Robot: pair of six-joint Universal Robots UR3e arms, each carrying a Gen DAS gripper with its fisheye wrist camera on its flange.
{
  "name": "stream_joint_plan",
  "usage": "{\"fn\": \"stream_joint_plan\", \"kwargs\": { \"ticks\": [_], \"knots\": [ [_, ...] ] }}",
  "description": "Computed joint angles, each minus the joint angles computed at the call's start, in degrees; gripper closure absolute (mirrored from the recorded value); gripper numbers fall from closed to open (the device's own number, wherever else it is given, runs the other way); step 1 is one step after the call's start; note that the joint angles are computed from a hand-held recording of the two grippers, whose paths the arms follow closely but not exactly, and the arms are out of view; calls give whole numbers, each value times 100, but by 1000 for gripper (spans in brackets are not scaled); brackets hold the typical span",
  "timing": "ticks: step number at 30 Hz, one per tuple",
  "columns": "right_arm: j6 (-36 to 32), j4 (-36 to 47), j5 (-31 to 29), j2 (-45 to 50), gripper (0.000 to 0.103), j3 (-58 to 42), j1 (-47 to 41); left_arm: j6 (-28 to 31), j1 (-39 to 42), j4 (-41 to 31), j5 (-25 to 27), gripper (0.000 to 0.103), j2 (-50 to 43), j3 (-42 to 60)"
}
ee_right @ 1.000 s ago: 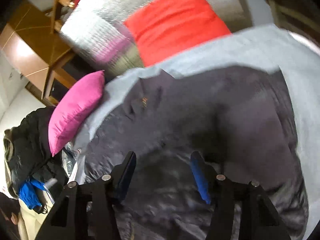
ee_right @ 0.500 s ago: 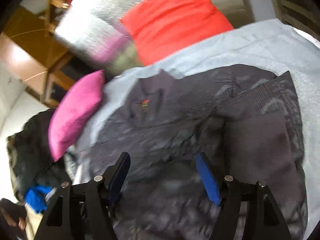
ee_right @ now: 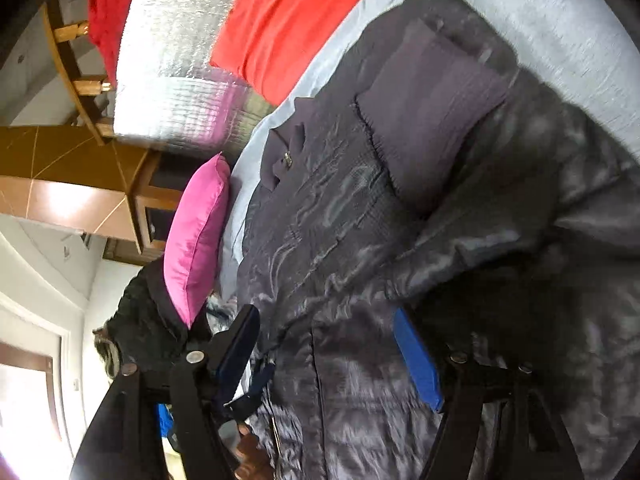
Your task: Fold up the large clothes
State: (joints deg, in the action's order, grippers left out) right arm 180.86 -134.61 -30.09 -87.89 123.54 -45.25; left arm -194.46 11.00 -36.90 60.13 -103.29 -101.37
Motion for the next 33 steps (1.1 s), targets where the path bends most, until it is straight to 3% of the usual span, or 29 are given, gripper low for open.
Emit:
{"fn": "stream_joint_plan", "kwargs": {
  "ticks": [3, 4, 5, 6, 8, 10, 14, 15, 17, 18, 19, 20, 21, 22, 24, 26, 28, 30, 31, 33],
  "knots": [
    [1283, -1373, -198, 466, 31, 161, 86, -312, -73, -34, 116, 17, -235, 228],
    [1649, -1768, -255, 581, 33, 228, 79, -312, -113, -31, 203, 27, -254, 281],
    [1875, -1983, -356, 640, 45, 246, 86, -224, -199, -103, 363, 49, -291, 419],
    [1960, -1964, -570, 648, 85, 144, 155, -65, -205, -273, 231, 74, -375, 581],
    [1803, -1632, -932, 651, 92, -194, 332, 29, -100, -361, 5, 87, -302, 600],
    [1592, -1628, -1140, 276, 93, -157, 365, 204, -130, -76, 133, 92, -16, 418],
    [1043, -1654, -1840, -80, 94, -122, 646, 336, -200, -204, 336, 89, -323, 472],
    [1003, -1600, -1900, 97, 93, -119, 647, 392, -315, -84, 548, 78, -461, 520],
    [1097, -1772, -1363, 510, 90, 97, 357, 417, -442, 58, 869, 68, -404, 541],
    [1015, -1680, -1144, 455, 84, 174, 215, 342, -427, -3, 901, 56, -345, 562],
    [842, -1328, -1081, 330, 80, 113, 139, 311, -387, -184, 930, 36, -268, 580],
    [639, -928, -1065, 175, 64, 17, 82, 341, -289, -468, 871, 30, -141, 585],
    [393, -531, -979, -18, 42, -25, -24, 438, -180, -598, 712, 28, 12, 495],
    [167, -183, -864, -217, 34, -20, -148, 710, -56, -842, 562, 28, 255, 399],
    [-541, 1036, -836, -887, 32, -187, -404, 1370, 160, -1308, 453, 28, 709, 246],
    [-1278, 2131, -765, -1310, 32, -447, -598, 1558, 201, -1010, 538, 28, 1052, 30],
    [-1576, 2458, -718, -1519, 32, -735, -637, 1323, -66, -259, 1075, 28, 1067, 77],
    [-1418, 1968, -610, -1387, 32, -937, -426, 1163, -463, 437, 1705, 28, 722, 352],
    [-1283, 1631, -670, -1283, 32, -1035, -280, 1190, -839, 955, 2375, 28, 361, 561],
    [-662, 109, -1767, -539, 31, -1611, 599, 1358, -1307, 1273, 3355, 28, -325, 1094]
  ]
}}
